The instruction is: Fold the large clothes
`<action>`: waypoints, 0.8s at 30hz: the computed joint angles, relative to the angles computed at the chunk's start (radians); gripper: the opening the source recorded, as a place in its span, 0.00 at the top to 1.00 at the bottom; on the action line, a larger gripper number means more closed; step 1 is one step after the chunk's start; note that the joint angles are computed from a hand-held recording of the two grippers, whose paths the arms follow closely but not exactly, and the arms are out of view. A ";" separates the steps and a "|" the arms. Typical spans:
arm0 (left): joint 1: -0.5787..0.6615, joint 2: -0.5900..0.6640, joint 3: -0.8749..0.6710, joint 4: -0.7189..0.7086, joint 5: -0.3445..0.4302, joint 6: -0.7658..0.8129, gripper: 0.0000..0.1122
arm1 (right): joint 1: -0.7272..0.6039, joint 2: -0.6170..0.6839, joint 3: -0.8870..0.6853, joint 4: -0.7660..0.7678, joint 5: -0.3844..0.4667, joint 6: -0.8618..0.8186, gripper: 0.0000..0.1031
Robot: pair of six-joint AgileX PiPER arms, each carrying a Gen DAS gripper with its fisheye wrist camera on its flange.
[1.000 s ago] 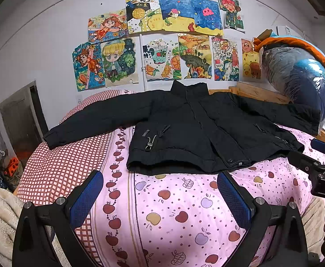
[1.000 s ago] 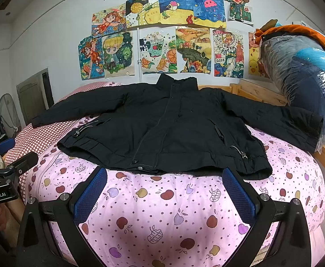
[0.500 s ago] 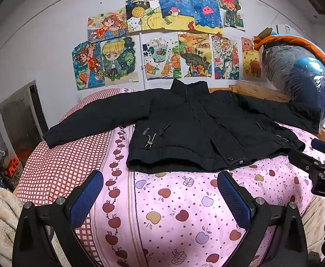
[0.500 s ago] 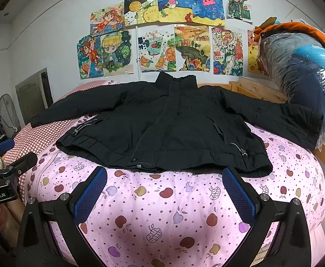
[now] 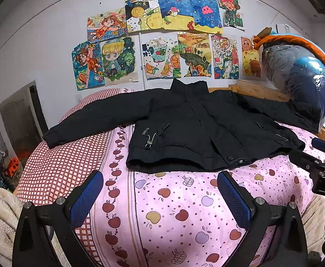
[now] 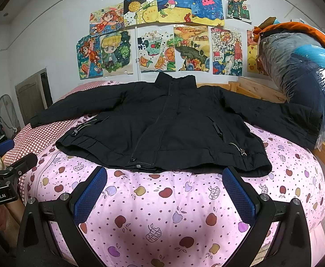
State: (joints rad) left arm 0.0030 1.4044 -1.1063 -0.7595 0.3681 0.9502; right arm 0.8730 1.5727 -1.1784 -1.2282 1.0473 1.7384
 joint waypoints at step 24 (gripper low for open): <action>0.138 0.189 -0.538 0.038 0.590 0.004 0.08 | -0.066 -0.110 -0.341 0.359 0.143 -0.523 0.01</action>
